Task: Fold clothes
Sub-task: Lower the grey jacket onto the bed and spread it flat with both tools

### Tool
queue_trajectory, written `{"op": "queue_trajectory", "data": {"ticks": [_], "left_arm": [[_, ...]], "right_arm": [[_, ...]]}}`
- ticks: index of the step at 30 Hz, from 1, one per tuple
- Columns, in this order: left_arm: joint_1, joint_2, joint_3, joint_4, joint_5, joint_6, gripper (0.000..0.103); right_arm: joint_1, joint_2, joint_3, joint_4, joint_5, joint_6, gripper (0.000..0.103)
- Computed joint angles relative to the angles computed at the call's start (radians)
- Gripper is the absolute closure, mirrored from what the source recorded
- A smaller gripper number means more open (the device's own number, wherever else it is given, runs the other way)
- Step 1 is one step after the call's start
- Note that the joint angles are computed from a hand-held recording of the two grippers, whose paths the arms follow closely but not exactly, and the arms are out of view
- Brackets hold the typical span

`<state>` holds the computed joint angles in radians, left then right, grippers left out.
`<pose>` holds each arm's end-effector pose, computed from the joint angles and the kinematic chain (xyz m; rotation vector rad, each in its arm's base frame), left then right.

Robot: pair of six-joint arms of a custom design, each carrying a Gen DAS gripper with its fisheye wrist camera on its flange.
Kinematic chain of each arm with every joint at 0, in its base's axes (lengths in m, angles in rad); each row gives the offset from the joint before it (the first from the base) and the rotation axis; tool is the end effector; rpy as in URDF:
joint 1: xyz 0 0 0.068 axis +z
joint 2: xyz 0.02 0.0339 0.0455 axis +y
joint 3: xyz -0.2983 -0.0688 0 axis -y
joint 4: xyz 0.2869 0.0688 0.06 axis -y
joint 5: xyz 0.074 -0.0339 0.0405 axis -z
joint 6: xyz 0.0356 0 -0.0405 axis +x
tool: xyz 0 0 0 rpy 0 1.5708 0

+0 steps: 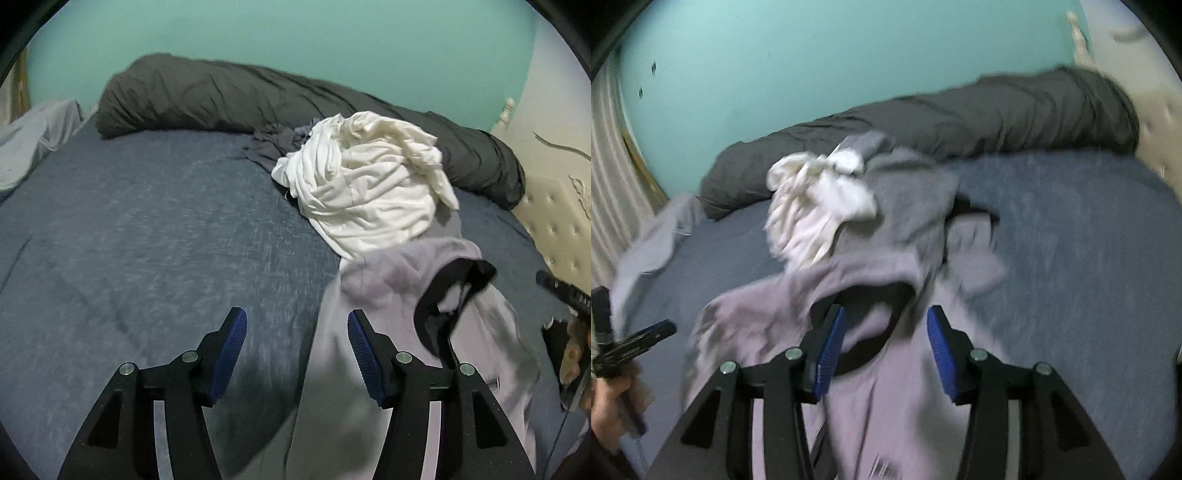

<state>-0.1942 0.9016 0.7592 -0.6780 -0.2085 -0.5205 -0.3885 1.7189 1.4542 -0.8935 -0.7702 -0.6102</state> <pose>0.1993 -0.0317 0.2865 -0.4810 2.3210 -0.0941 0.3764 -0.1273 0.3002 -0.4596 2.3213 0.6028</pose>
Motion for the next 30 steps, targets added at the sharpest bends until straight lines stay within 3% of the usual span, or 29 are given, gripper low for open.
{"op": "queue_trajectory", "data": {"ticks": [4,9,14,17,24,30], "left_arm": [[-0.237,-0.181,-0.053,-0.172,-0.152,-0.172,0.042],[-0.676,-0.281,-0.112,-0.389,-0.380,-0.655,0.042],[-1.131,-0.167,-0.136,-0.588,-0.543,-1.225,0.042],[-1.290,-0.092,-0.153,-0.640,-0.550,-1.445,0.042],[-1.399,-0.012,-0.167,-0.615,-0.550,-1.555,0.042],[-1.391,-0.016,-0.184,-0.598,-0.548,-1.541,0.042]], "right_arm": [[-0.144,-0.037,-0.076,-0.182,-0.033,-0.208,0.052],[-0.329,-0.035,-0.129,-0.319,0.008,-0.421,0.052],[-0.478,-0.018,-0.126,-0.391,0.061,-0.554,0.052],[-0.548,0.014,-0.119,-0.416,0.122,-0.603,0.052],[-0.627,0.035,-0.193,-0.375,0.276,-0.666,0.051],[-0.633,0.018,-0.275,-0.297,0.334,-0.680,0.051]]}}
